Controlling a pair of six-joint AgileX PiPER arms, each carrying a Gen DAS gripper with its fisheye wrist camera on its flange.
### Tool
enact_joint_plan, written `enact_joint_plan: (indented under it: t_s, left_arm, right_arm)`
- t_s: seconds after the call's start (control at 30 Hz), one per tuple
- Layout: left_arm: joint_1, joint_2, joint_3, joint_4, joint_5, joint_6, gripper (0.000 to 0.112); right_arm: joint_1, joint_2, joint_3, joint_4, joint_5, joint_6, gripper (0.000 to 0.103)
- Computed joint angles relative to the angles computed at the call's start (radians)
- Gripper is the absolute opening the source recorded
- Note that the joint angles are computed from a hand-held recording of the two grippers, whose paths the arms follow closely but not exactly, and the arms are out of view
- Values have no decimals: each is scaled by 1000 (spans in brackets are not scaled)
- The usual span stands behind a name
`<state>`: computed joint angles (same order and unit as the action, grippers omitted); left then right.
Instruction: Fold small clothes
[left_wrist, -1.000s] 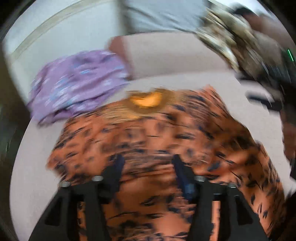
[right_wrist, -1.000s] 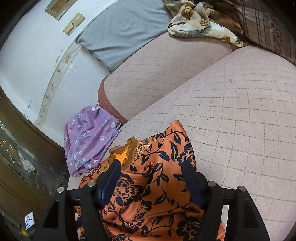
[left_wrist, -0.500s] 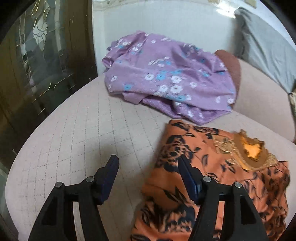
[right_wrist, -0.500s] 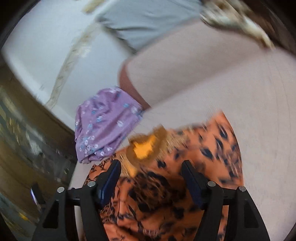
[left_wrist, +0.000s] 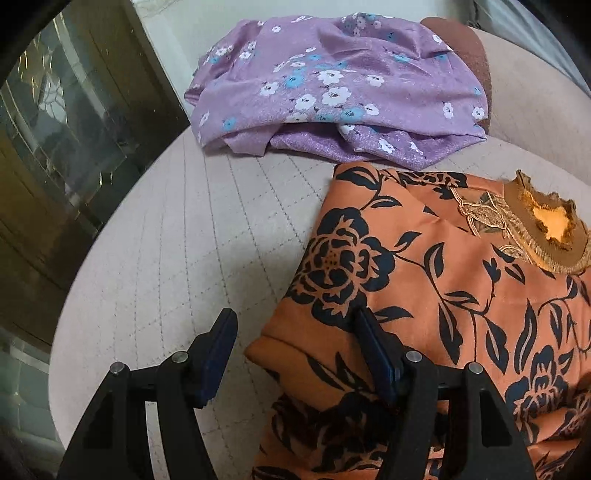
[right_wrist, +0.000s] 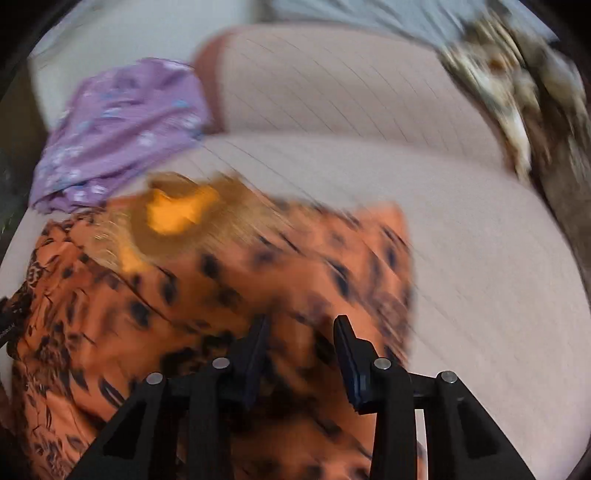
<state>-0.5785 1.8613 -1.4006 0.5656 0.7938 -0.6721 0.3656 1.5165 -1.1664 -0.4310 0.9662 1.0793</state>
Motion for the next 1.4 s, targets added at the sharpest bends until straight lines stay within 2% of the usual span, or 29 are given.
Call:
enact_joint_plan:
  t_s: [0.1,0.13,0.23,0.27,0.3,0.37,0.47,0.6,0.63,0.67,0.73,0.77,0.87,1.0,1.1,1.13,1.17,1.2,1.27,1.3,1.33,1.4]
  left_arm:
    - [10,-4,-4,-26,4,19,67]
    - [4,-2,-5,-15,9,12,67]
    - [-15,-5,5,21,10,-21,67]
    - [-17,-8,11,25,5,-26,67]
    - [-17,-9,12,24,1,-26,66]
    - [-6,-14,17,4,-16,-9,62]
    - [-3,-22,25,-7,-30,3,58]
    - [-3,-22,30,-6,-33,3,57]
    - [0,-26,32,-12,-36,7,57]
    - [2,-30,37,-10,-39,5,57]
    - [6,-38,48,13,-48,-18,57]
    - [8,-44,55,29,-54,-33,57]
    - [15,-67,81,76,-72,-79,57]
    - [29,-90,107,83,-110,-95,57]
    - [11,-73,102,81,-104,-73,57]
    - [0,-60,97,90,-94,-68,57]
    - [-14,-52,96,119,-82,-87,57]
    - [-30,-46,98,159,-69,-113,57]
    - [-44,-45,99,195,-59,-127,57]
    - [-42,-47,98,192,-61,-124,57]
    - [-32,-50,96,173,-67,-111,57]
    - [-20,-54,94,151,-71,-102,57]
  right_arm:
    - [-109,-143,124,145,15,-65,39]
    - [-177,-197,165,232,-20,-128,40]
    - [-348,-313,278,532,-222,-340,43]
    - [-377,-322,297,632,-272,-412,55]
    - [-400,-312,301,732,-296,-503,60]
    - [-432,-264,300,912,-317,-683,61]
    - [-456,-179,301,1056,-334,-796,61]
    - [-514,-151,387,1360,-362,-1031,61]
    - [-506,-140,384,1386,-369,-1045,58]
    - [-497,-130,378,1404,-368,-1064,43]
    - [-465,-108,353,1405,-369,-1078,14]
    - [-435,-111,339,1363,-383,-1048,7]
    - [-357,-161,288,1112,-426,-857,6]
    - [-294,-292,280,730,-510,-547,6]
    - [-286,-285,272,467,-459,-319,6]
    - [-315,-252,260,445,-400,-309,6]
    - [-335,-223,261,462,-381,-309,6]
    - [-357,-204,271,519,-382,-342,9]
    - [-424,-152,258,687,-320,-445,10]
    - [-445,-159,259,717,-312,-480,10]
    - [-454,-178,255,708,-307,-481,10]
    - [-434,-244,259,569,-334,-364,10]
